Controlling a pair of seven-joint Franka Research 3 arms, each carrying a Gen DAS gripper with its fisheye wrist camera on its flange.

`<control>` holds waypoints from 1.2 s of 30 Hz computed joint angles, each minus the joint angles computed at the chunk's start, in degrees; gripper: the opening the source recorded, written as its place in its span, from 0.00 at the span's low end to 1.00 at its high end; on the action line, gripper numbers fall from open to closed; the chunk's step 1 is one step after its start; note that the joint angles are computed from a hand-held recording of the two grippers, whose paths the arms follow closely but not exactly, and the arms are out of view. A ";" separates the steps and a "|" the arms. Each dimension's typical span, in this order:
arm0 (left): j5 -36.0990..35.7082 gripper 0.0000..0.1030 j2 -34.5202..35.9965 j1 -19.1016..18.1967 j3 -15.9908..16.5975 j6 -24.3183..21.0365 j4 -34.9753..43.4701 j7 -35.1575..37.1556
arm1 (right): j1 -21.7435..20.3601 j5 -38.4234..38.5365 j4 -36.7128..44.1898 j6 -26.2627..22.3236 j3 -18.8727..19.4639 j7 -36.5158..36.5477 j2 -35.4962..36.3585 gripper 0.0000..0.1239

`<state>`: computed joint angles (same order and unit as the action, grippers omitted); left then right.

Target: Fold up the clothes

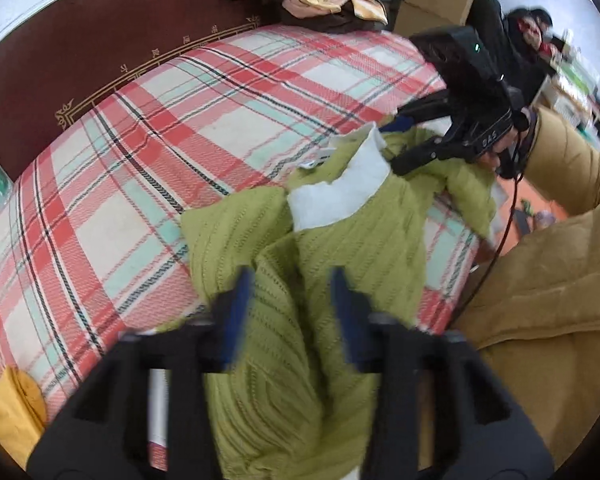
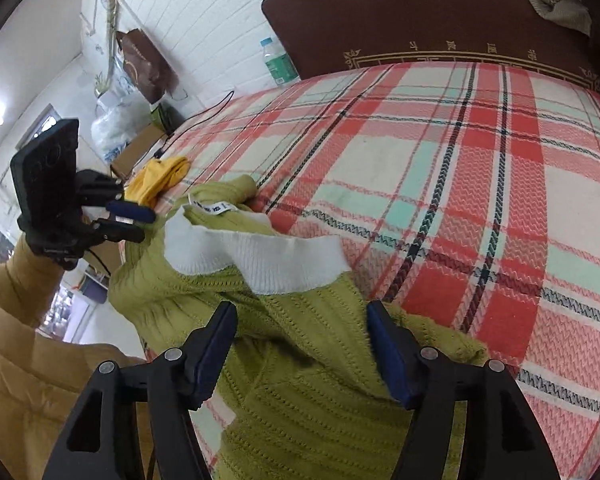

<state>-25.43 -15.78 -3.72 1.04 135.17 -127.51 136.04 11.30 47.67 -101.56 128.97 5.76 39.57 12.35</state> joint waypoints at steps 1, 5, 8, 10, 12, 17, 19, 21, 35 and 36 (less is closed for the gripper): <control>0.66 0.67 0.50 0.02 -0.16 -0.27 0.22 0.15 | 0.42 -0.87 -0.17 0.97 0.06 -0.02 0.03 0.54; 3.11 0.59 2.35 0.66 -0.81 -2.89 1.39 -0.48 | 1.35 -4.24 0.41 2.21 0.01 2.11 0.61 0.17; 4.41 0.29 2.67 1.38 -1.27 -4.78 1.70 -1.32 | 0.97 -2.97 -0.77 3.54 0.19 1.82 -0.82 0.10; 4.76 0.23 1.43 1.66 -1.40 -4.62 1.08 -2.11 | 0.62 -0.62 -1.99 4.67 0.27 0.60 -2.52 0.09; 3.82 0.14 0.23 1.60 -1.00 -4.73 0.94 -2.87 | 0.41 2.90 -3.29 6.22 0.29 -1.65 -4.75 0.09; 0.67 0.07 -2.09 0.92 -0.24 -1.67 1.28 -4.30 | 1.29 9.99 -4.28 9.07 -0.33 -6.99 -9.33 0.09; -1.13 0.07 -2.66 0.18 0.21 1.10 1.83 -4.95 | 2.21 11.05 -3.70 11.94 -0.46 -8.06 -9.96 0.09; -3.85 0.07 -2.80 -0.79 1.42 2.35 3.04 -4.33 | 2.92 12.23 -2.36 14.19 -0.56 -8.91 -9.82 0.09; -4.87 0.78 6.74 2.14 0.41 -4.99 6.21 2.95 | 2.18 14.31 1.93 11.93 -0.83 -8.84 -8.05 0.09; -4.48 0.70 6.92 2.50 -0.19 -4.99 5.96 3.54 | 2.30 13.38 1.56 12.26 -0.87 -8.09 -8.10 0.09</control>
<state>-29.90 -8.85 -1.23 0.84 130.18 -121.55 139.58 13.59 61.05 -100.00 141.23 4.89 31.48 4.25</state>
